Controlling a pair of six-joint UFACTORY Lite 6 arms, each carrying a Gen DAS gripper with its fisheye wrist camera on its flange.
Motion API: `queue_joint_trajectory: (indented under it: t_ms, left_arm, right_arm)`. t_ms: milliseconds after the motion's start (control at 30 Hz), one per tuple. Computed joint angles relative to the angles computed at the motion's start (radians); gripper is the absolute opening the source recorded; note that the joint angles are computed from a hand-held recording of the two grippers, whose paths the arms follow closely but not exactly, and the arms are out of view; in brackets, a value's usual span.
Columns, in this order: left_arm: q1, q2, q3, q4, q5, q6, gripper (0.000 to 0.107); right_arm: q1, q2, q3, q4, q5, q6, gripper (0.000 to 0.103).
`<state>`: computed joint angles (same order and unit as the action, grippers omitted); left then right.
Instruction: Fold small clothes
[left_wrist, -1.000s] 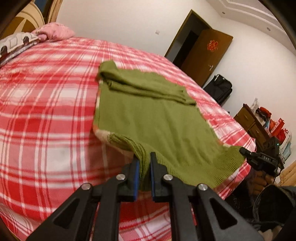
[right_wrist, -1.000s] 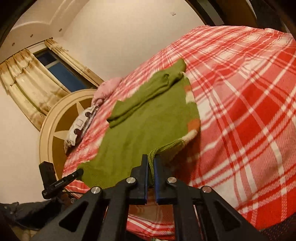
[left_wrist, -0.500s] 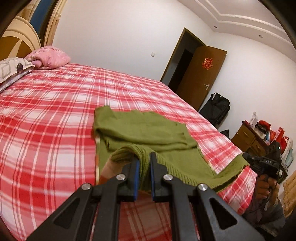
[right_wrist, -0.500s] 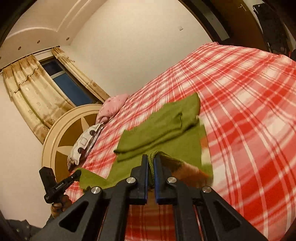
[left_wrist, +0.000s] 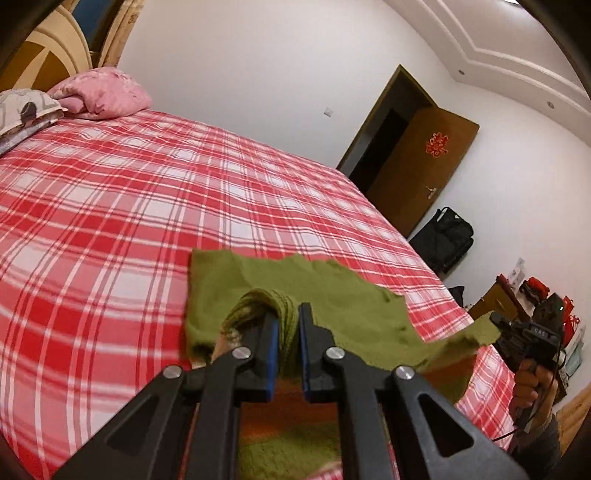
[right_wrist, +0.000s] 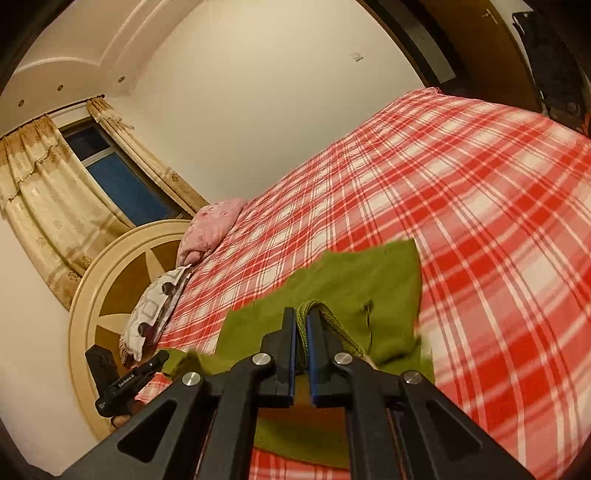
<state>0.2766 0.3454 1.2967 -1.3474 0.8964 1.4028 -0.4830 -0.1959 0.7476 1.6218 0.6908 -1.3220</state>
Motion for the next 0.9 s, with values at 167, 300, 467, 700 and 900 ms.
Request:
queue_joint_trajectory:
  t_ms: [167, 300, 467, 700, 900]
  left_arm:
    - [-0.077, 0.156, 0.195, 0.032, -0.066, -0.079, 0.010]
    - [-0.105, 0.304, 0.403, 0.088, -0.072, -0.190, 0.010]
    - [-0.151, 0.513, 0.676, 0.213, -0.109, -0.351, 0.010]
    - [-0.190, 0.676, 0.869, 0.367, -0.159, -0.499, 0.018]
    - [-0.176, 0.579, 0.712, 0.282, -0.223, -0.380, 0.071]
  right_arm:
    - [0.071, 0.243, 0.227, 0.027, -0.076, -0.005, 0.005]
    - [0.083, 0.419, 0.417, -0.021, -0.107, 0.053, 0.005]
    - [0.100, 0.645, 0.664, -0.113, -0.157, 0.164, 0.005]
    - [0.121, 0.979, 1.035, -0.311, -0.206, 0.415, 0.005]
    - [0.116, 1.041, 1.061, -0.290, -0.260, 0.400, 0.057]
